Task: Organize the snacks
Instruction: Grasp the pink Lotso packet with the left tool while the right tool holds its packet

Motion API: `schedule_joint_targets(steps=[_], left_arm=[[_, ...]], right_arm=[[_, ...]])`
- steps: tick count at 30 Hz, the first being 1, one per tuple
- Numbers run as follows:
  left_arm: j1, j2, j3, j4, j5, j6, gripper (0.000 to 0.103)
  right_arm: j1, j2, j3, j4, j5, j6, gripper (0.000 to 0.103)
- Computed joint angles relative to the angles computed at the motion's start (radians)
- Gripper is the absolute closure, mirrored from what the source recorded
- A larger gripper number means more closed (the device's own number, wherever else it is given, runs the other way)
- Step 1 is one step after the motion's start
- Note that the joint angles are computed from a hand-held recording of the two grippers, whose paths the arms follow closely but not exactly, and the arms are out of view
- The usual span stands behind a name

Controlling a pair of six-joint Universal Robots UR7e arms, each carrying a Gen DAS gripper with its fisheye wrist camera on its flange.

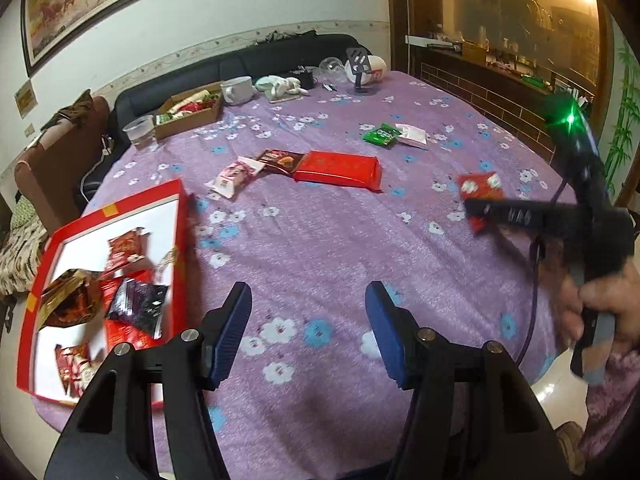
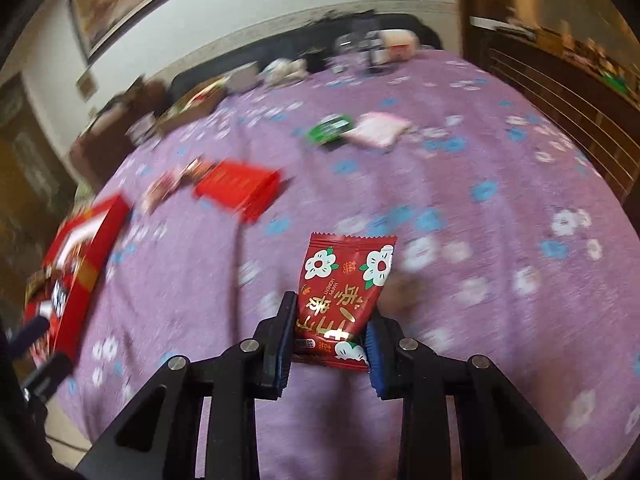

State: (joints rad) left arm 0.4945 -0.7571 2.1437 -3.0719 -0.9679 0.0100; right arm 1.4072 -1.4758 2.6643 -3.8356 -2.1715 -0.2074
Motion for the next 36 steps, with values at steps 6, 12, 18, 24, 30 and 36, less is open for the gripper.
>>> schedule_joint_targets(steps=[6, 12, 18, 24, 30, 36], left_arm=[[-0.008, 0.045, -0.085, 0.016, 0.015, 0.060, 0.045], [0.011, 0.111, -0.229, 0.068, 0.086, 0.186, 0.045], [0.090, 0.166, -0.439, 0.292, 0.134, 0.198, 0.045], [0.168, 0.220, -0.587, 0.374, 0.176, 0.241, 0.045], [0.220, 0.285, -0.706, 0.474, 0.155, 0.234, 0.045], [0.227, 0.357, -0.769, 0.522, 0.169, 0.318, 0.045]], right_arm=[[-0.237, -0.271, -0.011, 0.207, 0.263, 0.077, 0.072], [-0.529, -0.431, -0.045, 0.395, 0.724, 0.150, 0.072], [-0.689, -0.370, -0.040, 0.330, 1.027, 0.174, 0.072], [-0.677, -0.345, -0.058, 0.348, 0.998, 0.182, 0.071], [-0.642, -0.324, -0.072, 0.346, 0.949, 0.167, 0.071], [-0.632, -0.317, -0.076, 0.343, 0.932, 0.160, 0.071]])
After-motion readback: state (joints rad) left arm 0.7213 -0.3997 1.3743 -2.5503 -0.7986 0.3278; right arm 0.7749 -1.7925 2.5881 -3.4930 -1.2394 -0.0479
